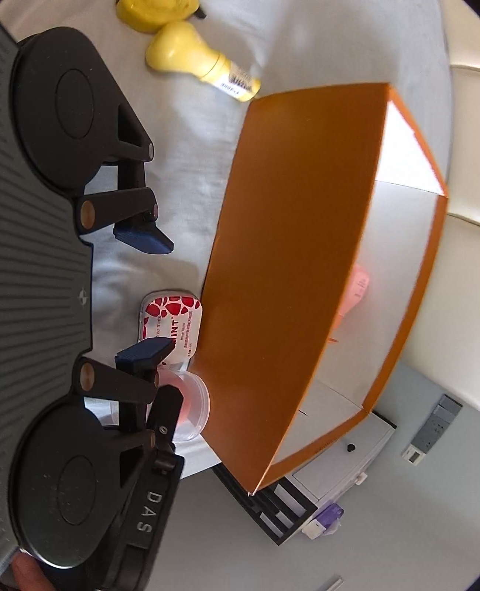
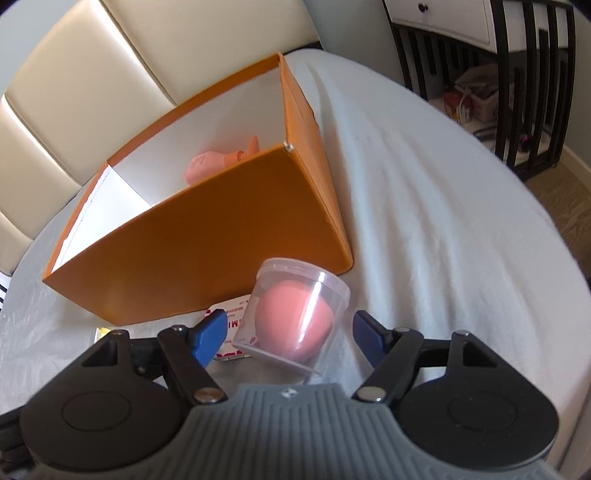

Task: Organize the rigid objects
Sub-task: 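Grasp the clear sponge cup with the right gripper while the left grasps the IMINT tin, then lift the cup and tin and carry both toward the orange box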

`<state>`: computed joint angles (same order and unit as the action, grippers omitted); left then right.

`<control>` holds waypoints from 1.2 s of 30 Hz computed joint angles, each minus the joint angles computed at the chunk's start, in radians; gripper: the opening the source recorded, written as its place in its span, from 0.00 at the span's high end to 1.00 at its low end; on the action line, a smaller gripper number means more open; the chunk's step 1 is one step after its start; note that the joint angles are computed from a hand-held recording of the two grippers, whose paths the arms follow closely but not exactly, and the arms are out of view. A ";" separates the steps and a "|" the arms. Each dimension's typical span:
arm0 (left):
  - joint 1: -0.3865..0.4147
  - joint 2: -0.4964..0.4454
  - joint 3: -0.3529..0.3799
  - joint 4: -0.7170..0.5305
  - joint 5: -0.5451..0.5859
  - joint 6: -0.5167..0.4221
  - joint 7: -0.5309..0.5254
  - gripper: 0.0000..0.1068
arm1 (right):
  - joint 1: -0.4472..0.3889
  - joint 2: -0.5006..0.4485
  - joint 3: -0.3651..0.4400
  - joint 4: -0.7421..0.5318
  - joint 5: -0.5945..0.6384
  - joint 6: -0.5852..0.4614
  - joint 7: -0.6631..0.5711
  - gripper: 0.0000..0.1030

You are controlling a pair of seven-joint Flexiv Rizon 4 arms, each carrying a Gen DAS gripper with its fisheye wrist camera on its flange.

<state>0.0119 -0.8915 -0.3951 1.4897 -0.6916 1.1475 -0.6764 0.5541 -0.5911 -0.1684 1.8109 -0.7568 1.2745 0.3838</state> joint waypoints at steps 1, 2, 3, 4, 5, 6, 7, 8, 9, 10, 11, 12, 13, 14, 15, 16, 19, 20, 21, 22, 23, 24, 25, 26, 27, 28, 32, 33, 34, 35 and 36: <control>-0.011 -0.008 0.018 -0.019 0.008 -0.022 -0.029 0.47 | -0.011 -0.008 0.015 -0.008 0.015 -0.004 -0.014 0.30; -0.024 -0.020 0.036 -0.042 0.014 -0.045 -0.065 0.48 | -0.019 -0.015 0.021 -0.010 0.025 0.008 -0.020 0.30; -0.028 -0.029 0.045 -0.059 0.018 -0.063 -0.089 0.48 | -0.027 -0.021 0.028 -0.014 0.040 0.020 -0.029 0.32; -0.031 -0.037 0.050 -0.072 0.020 -0.075 -0.108 0.48 | -0.033 -0.027 0.033 -0.017 0.055 0.034 -0.040 0.34; -0.033 -0.046 0.053 -0.085 0.022 -0.087 -0.124 0.48 | -0.039 -0.029 0.042 -0.022 0.072 0.032 -0.059 0.37; -0.033 -0.052 0.056 -0.096 0.025 -0.098 -0.134 0.48 | -0.037 -0.028 0.043 -0.026 0.081 0.023 -0.076 0.37; -0.035 -0.057 0.058 -0.105 0.028 -0.109 -0.144 0.48 | -0.033 -0.026 0.045 -0.030 0.087 0.001 -0.098 0.37; -0.037 -0.065 0.063 -0.119 0.035 -0.129 -0.155 0.48 | -0.030 -0.020 0.049 -0.034 0.089 -0.034 -0.124 0.37; -0.038 -0.074 0.067 -0.135 0.042 -0.153 -0.166 0.48 | -0.027 -0.015 0.053 -0.038 0.089 -0.067 -0.145 0.37; -0.038 -0.080 0.066 -0.141 0.043 -0.163 -0.169 0.48 | -0.025 -0.010 0.056 -0.039 0.087 -0.094 -0.161 0.37; -0.037 -0.089 0.062 -0.151 0.041 -0.167 -0.168 0.48 | -0.026 -0.005 0.061 -0.037 0.084 -0.110 -0.179 0.37; -0.034 -0.094 0.053 -0.153 0.036 -0.167 -0.161 0.48 | -0.032 -0.003 0.070 -0.036 0.084 -0.118 -0.198 0.37; -0.030 -0.099 0.046 -0.156 0.030 -0.172 -0.159 0.48 | -0.037 -0.003 0.077 -0.035 0.085 -0.120 -0.211 0.37; -0.029 -0.108 0.043 -0.168 0.025 -0.186 -0.165 0.48 | -0.039 -0.001 0.080 -0.031 0.086 -0.117 -0.215 0.37; -0.030 -0.114 0.043 -0.175 0.019 -0.196 -0.175 0.48 | -0.044 -0.002 0.085 -0.034 0.091 -0.120 -0.225 0.37; -0.028 -0.120 0.038 -0.181 0.009 -0.202 -0.182 0.49 | -0.047 -0.004 0.093 -0.042 0.100 -0.134 -0.237 0.38; -0.023 -0.131 0.026 -0.185 -0.020 -0.214 -0.200 0.57 | -0.058 -0.025 0.128 -0.087 0.153 -0.216 -0.284 0.41; -0.022 -0.130 0.025 -0.183 -0.029 -0.213 -0.206 0.59 | -0.056 -0.029 0.128 -0.093 0.159 -0.227 -0.285 0.41; -0.020 -0.129 0.024 -0.180 -0.036 -0.210 -0.212 0.62 | -0.053 -0.030 0.126 -0.099 0.160 -0.238 -0.288 0.41; -0.016 -0.127 0.020 -0.173 -0.046 -0.202 -0.212 0.64 | -0.051 -0.032 0.128 -0.107 0.162 -0.253 -0.296 0.41; -0.011 -0.127 0.015 -0.169 -0.055 -0.199 -0.210 0.67 | -0.050 -0.033 0.130 -0.113 0.164 -0.265 -0.305 0.41; -0.009 -0.127 0.013 -0.169 -0.062 -0.202 -0.215 0.69 | -0.048 -0.033 0.132 -0.117 0.165 -0.276 -0.310 0.41; -0.005 -0.123 0.010 -0.163 -0.070 -0.199 -0.214 0.71 | -0.046 -0.032 0.132 -0.119 0.163 -0.283 -0.315 0.41; -0.003 -0.118 0.007 -0.155 -0.074 -0.192 -0.207 0.73 | -0.042 -0.033 0.133 -0.125 0.161 -0.294 -0.321 0.41; -0.004 -0.110 0.009 -0.145 -0.073 -0.177 -0.196 0.76 | -0.042 -0.034 0.134 -0.127 0.159 -0.297 -0.329 0.41; -0.007 -0.096 0.016 -0.128 -0.068 -0.154 -0.185 0.81 | -0.042 -0.034 0.138 -0.131 0.160 -0.297 -0.335 0.41; -0.016 -0.052 0.061 -0.100 -0.016 -0.135 -0.186 1.00 | -0.039 -0.042 0.150 -0.150 0.169 -0.284 -0.366 0.42; -0.013 -0.044 0.066 -0.093 -0.007 -0.143 -0.188 1.00 | -0.038 -0.042 0.151 -0.151 0.170 -0.282 -0.373 0.42; -0.008 -0.037 0.069 -0.084 -0.002 -0.146 -0.185 1.00 | -0.037 -0.045 0.154 -0.157 0.174 -0.280 -0.381 0.42; -0.002 -0.028 0.070 -0.070 0.001 -0.143 -0.180 1.00 | -0.038 -0.048 0.157 -0.159 0.179 -0.274 -0.390 0.42; 0.000 -0.024 0.070 -0.063 0.000 -0.139 -0.181 1.00 | -0.038 -0.050 0.159 -0.161 0.182 -0.265 -0.399 0.42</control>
